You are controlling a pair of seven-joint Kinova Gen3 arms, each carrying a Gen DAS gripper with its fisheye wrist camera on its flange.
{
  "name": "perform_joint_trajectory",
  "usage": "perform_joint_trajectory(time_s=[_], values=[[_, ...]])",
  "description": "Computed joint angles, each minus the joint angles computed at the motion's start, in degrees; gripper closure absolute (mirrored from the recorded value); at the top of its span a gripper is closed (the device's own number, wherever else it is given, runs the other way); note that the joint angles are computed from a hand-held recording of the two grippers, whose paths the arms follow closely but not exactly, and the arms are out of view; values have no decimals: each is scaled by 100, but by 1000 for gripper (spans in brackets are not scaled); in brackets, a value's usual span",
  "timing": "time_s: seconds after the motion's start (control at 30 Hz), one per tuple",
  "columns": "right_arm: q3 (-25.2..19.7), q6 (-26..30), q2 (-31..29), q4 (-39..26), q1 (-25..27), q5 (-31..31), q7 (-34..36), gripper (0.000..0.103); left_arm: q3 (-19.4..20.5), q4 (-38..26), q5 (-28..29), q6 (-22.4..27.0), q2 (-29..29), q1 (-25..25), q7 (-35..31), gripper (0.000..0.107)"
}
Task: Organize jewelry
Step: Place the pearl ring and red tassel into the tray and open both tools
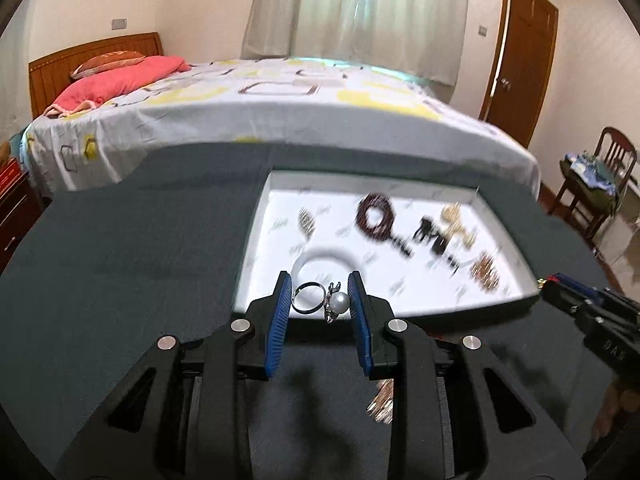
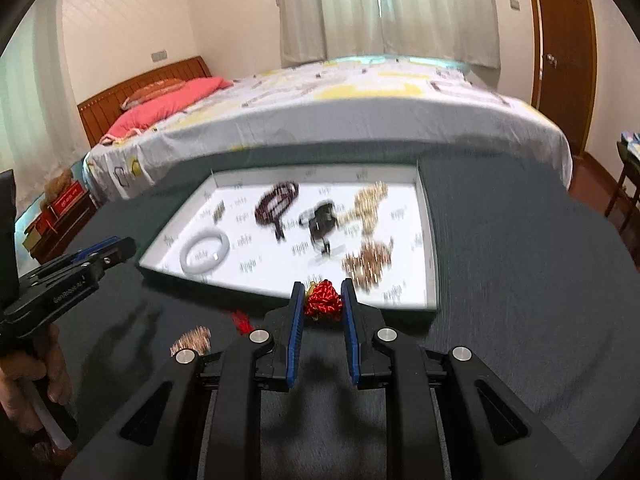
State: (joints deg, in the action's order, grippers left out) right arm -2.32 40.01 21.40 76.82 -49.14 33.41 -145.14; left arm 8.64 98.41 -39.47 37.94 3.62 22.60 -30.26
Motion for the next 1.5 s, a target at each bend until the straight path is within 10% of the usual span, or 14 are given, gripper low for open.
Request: perform_joint_trajectory(time_s=[0.47, 0.9, 1.07, 1.2, 1.5], values=[[418, -249, 583, -864, 114, 331, 73, 84, -606, -1104, -637, -326, 1087, 649, 377, 79], [422, 457, 1516, -1832, 567, -816, 1159, 84, -727, -2087, 1207, 301, 2100, 438, -1341, 79], [401, 611, 1627, -2013, 677, -1126, 1411, 82, -867, -2113, 1459, 328, 2153, 501, -1540, 77], [509, 488, 1565, -1901, 614, -1145, 1306, 61, -1020, -1980, 1430, 210, 2058, 616, -1446, 55], [758, -6, 890, -947, 131, -522, 458, 61, -1246, -1045, 558, -153, 1278, 1056, -367, 45]])
